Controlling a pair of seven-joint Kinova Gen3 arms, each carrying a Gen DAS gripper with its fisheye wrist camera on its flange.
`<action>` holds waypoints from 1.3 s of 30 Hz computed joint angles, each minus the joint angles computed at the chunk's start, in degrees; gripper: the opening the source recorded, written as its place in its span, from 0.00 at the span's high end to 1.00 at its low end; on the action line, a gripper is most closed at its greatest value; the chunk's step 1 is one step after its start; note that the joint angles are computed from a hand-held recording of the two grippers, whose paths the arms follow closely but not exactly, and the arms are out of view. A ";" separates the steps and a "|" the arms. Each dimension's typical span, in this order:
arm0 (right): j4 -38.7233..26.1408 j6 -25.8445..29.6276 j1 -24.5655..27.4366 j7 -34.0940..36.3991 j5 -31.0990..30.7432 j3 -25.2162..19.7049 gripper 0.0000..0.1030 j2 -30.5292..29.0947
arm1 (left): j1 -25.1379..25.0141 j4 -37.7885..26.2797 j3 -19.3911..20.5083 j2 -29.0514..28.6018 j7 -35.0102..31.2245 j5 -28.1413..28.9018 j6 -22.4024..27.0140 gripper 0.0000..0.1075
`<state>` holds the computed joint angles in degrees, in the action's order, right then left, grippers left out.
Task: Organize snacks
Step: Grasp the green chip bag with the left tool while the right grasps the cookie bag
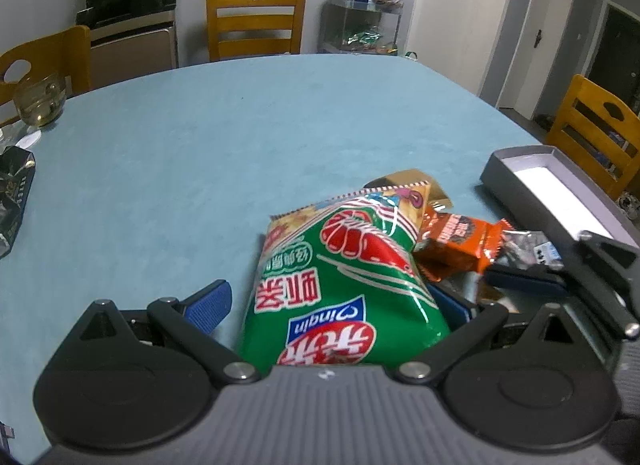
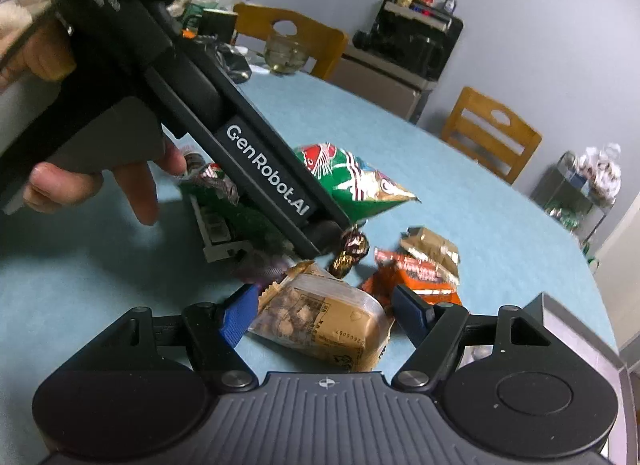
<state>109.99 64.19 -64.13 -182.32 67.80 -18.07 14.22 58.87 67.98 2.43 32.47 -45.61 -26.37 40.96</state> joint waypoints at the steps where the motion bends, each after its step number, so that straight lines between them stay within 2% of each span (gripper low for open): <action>1: -0.41 0.07 0.15 0.65 -1.28 -0.14 0.29 -0.29 | 0.33 -0.16 -0.40 0.20 0.30 -0.41 0.24 0.04; 4: -2.44 0.60 0.67 2.84 -6.09 -0.41 0.27 -1.53 | 0.75 -0.68 -1.02 0.76 0.89 -1.28 0.73 0.04; 8: -2.25 -3.66 2.89 4.67 -10.31 -0.94 0.25 -5.31 | 0.10 -0.50 -0.59 0.77 0.55 -0.97 0.62 0.04; 11: -0.51 -3.58 2.75 2.71 -6.92 -1.70 0.19 -6.35 | 0.23 0.01 -0.72 0.46 0.54 -1.25 0.23 0.04; 14: 2.04 -5.44 3.13 2.30 -3.03 -2.62 0.19 -7.16 | 0.01 0.96 -0.58 -0.08 0.73 -1.11 -0.41 0.04; 19: 2.03 -7.61 5.25 9.18 -4.57 -2.62 0.18 -6.47 | -0.37 1.49 -0.28 -0.45 0.70 -0.72 -0.61 0.04; 22: 2.22 -8.39 5.70 10.14 -4.79 -2.06 0.18 -5.68 | -0.21 1.59 -0.35 -0.50 0.79 -0.99 -0.74 0.04; 24: 2.03 -8.55 5.71 10.56 -4.68 -1.71 0.20 -4.99 | -0.42 1.54 -0.10 -0.45 0.45 -0.82 -0.65 0.04; 26: 2.12 -9.15 5.48 10.80 -4.22 -1.52 0.27 -4.70 | -0.63 1.53 0.09 -0.41 0.10 -0.58 -0.63 0.04; 27: 2.27 -9.55 5.33 10.90 -4.19 -1.51 0.34 -4.87 | -0.73 1.44 0.19 -0.33 -0.10 -0.42 -0.53 0.04; 31: 1.32 -7.95 4.41 10.12 -6.21 -1.67 0.46 -4.89 | -1.34 0.46 0.90 0.40 -1.80 0.66 0.29 0.04; 34: 1.18 -4.53 2.46 4.94 -5.45 -1.86 0.56 -4.08 | -0.48 -0.44 0.17 1.16 -2.00 0.19 1.08 0.04; 39: 2.42 -1.05 0.04 -3.44 -3.01 -2.17 0.61 -3.32 | 0.29 -0.71 -0.56 1.58 -1.85 -0.62 1.06 0.06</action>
<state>112.40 63.14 -64.09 -185.76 64.79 -20.24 10.90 59.16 67.27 1.87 34.05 -47.46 -26.99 42.02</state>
